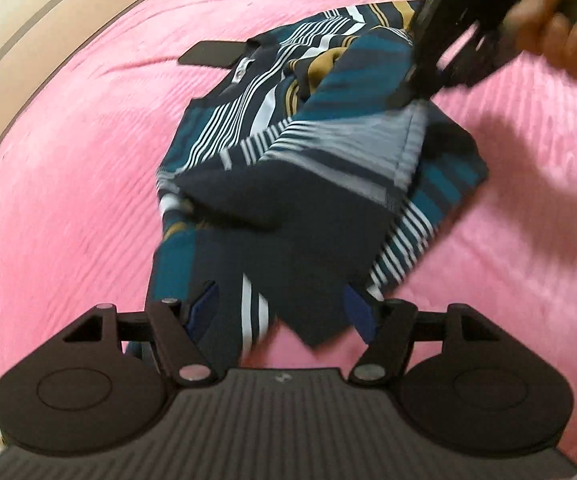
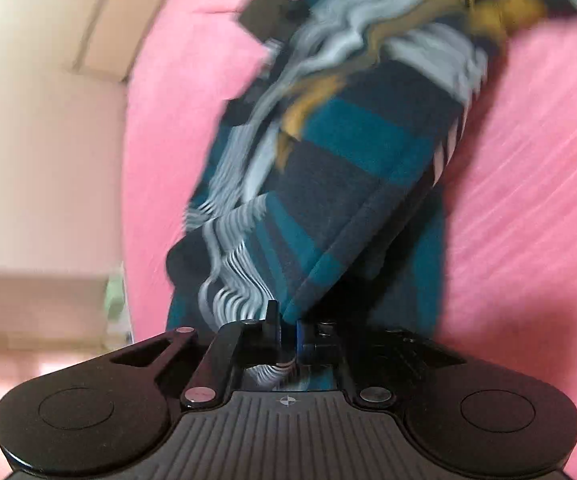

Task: Fold clothes

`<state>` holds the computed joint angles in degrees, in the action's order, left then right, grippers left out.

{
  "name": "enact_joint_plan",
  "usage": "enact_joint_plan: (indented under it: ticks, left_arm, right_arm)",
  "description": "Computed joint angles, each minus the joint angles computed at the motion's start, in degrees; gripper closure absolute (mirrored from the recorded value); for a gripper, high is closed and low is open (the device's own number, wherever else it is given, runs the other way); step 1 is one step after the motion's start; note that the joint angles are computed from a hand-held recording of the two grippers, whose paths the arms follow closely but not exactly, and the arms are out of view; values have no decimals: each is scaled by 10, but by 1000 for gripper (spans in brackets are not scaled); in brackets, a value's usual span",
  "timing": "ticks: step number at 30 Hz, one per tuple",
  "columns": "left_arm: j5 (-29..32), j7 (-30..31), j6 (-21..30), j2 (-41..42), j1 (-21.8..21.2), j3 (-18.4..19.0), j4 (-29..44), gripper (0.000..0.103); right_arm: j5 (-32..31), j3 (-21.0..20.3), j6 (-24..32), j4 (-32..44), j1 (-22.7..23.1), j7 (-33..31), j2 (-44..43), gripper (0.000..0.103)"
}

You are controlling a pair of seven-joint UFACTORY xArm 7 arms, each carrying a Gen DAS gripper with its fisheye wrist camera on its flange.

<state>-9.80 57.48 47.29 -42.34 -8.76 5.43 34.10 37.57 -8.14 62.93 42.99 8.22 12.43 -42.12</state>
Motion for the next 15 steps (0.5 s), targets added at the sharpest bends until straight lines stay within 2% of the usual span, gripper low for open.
enact_joint_plan:
  ticks: [3,5,7,10,13,15]
  left_arm:
    - [7,-14,62,-49,19,6,0,38]
    - [9,-23,99,-75,25,7,0,38]
    - [5,-39,131,-96,26,3,-3,38]
    - [-5,-64,147,-115,17,-11,-18,38]
    - [-10,-75,143,-120,-5,-27,-39,37]
    - [-18,-89,149,-112,-20,-37,-44,37]
  right_arm:
    - [-117,-55,165,98,-37,-22,-21,99]
    - [-227,-74,266,173,-70,-71,-7,99]
    - [-337,-83,322,225,-102,-141,9,99]
    - [-449,-77,286,197,-140,-229,-1,98]
    - [-462,-64,254,134,-163,-256,-23,95]
    - [-467,-55,235,94,-177,-272,-36,56]
